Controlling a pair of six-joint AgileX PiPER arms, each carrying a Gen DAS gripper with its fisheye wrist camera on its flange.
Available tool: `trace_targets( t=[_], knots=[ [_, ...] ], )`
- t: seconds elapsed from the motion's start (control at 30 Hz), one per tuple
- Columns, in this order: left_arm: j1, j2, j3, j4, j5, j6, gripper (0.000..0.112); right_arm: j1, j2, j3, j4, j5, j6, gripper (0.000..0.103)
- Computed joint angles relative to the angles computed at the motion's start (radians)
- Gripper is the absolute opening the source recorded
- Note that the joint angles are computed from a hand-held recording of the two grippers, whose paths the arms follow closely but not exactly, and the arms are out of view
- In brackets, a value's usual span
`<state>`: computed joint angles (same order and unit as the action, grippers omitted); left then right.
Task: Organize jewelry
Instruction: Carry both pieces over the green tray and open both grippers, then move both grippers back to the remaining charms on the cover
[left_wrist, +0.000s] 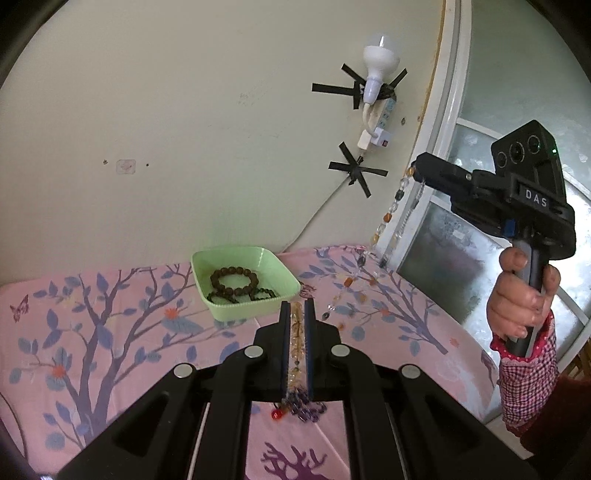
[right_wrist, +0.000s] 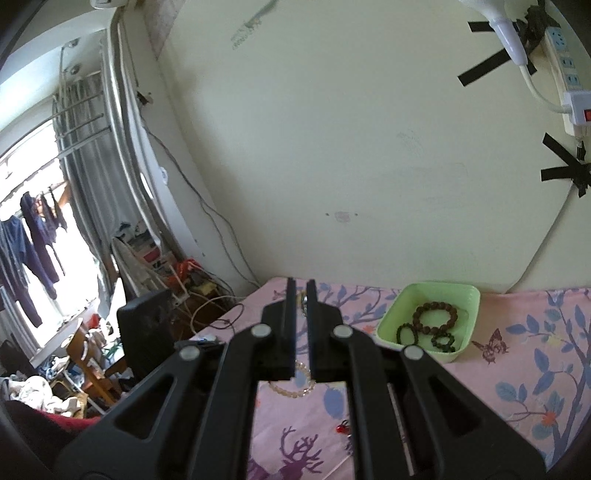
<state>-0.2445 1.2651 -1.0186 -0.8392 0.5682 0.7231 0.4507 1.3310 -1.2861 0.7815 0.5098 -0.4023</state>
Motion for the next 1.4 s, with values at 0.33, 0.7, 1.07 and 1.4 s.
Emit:
trace_targets(
  t=[0.33, 0.7, 1.07, 1.4],
  knots=[
    [-0.016, 0.318, -0.348, 0.112, 0.029, -0.118, 0.007, -0.078, 0.195, -0.228, -0.079, 0.051, 0.057, 0.005],
    [-0.061, 0.711, -0.745, 0.366, 0.063, -0.378, 0.008, -0.196, 0.45, -0.43, -0.007, 0.084, -0.003, 0.005],
    [-0.012, 0.842, -0.756, 0.24, 0.03, -0.427, 0.008, -0.17, 0.512, -0.254, -0.072, -0.091, -0.01, 0.061],
    [-0.02, 0.499, -0.27, 0.155, -0.114, -0.227, 0.008, -0.113, 0.271, 0.145, 0.221, -0.23, -0.271, 0.061]
  ],
)
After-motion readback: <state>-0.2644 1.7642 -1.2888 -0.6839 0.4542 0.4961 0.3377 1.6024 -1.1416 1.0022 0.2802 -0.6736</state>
